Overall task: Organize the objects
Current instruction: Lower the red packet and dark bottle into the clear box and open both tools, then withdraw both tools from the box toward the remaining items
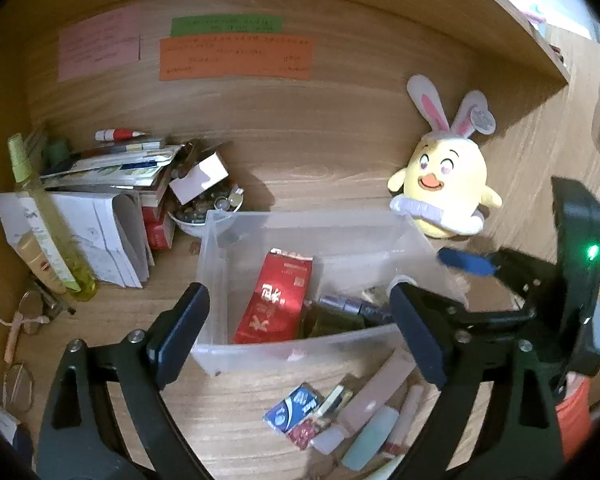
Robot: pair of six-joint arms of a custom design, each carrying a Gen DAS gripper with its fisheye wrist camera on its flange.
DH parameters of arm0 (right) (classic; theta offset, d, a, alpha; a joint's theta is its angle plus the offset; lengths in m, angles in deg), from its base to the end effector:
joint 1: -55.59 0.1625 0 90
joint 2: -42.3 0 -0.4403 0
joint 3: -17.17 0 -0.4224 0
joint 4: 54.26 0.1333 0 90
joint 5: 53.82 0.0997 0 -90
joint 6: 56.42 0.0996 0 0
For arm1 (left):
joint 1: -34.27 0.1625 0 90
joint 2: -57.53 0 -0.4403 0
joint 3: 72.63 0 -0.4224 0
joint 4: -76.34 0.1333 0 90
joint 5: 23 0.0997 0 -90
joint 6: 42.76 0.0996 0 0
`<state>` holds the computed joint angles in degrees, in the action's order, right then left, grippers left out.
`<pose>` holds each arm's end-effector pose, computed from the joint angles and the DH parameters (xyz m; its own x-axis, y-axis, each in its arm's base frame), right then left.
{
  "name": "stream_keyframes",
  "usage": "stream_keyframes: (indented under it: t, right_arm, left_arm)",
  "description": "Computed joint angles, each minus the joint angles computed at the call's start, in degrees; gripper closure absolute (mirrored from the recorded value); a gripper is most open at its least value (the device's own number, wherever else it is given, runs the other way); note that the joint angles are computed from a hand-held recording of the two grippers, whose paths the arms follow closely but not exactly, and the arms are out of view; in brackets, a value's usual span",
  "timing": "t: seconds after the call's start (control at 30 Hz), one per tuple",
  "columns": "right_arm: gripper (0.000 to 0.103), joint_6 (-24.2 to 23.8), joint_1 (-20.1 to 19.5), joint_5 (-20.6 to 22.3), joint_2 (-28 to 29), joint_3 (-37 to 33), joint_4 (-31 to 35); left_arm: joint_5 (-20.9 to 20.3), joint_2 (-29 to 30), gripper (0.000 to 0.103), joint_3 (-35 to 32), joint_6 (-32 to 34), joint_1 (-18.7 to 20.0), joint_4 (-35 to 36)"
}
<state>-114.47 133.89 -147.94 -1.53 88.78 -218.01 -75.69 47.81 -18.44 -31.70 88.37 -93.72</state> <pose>-0.0452 -0.8404 0.2732 -0.6309 -0.4437 0.6365 -0.7453 0.5747 -0.3381 -0.3489 -0.8123 -0.0655 -0.7438 0.3036 -0.5954 0.6313 0.6118 -0.4766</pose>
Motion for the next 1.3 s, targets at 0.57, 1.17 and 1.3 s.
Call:
stream_keyframes:
  t: [0.57, 1.17, 1.3]
  right_arm:
    - [0.027, -0.2, -2.0, 2.5, -5.2, 8.3, -3.0]
    - [0.027, -1.5, -3.8, -3.3, -6.0, 15.7, -2.0]
    - [0.027, -0.9, -4.1, -4.5, -5.8, 15.7, -1.2]
  left_arm:
    - [3.5, -2.9, 0.008, 8.1, -4.0, 1.4, 2.7]
    - [2.2, -7.4, 0.008, 20.0, -10.5, 1.5, 4.0]
    - [2.4, -7.9, 0.008, 22.3, -10.3, 0.9, 3.7]
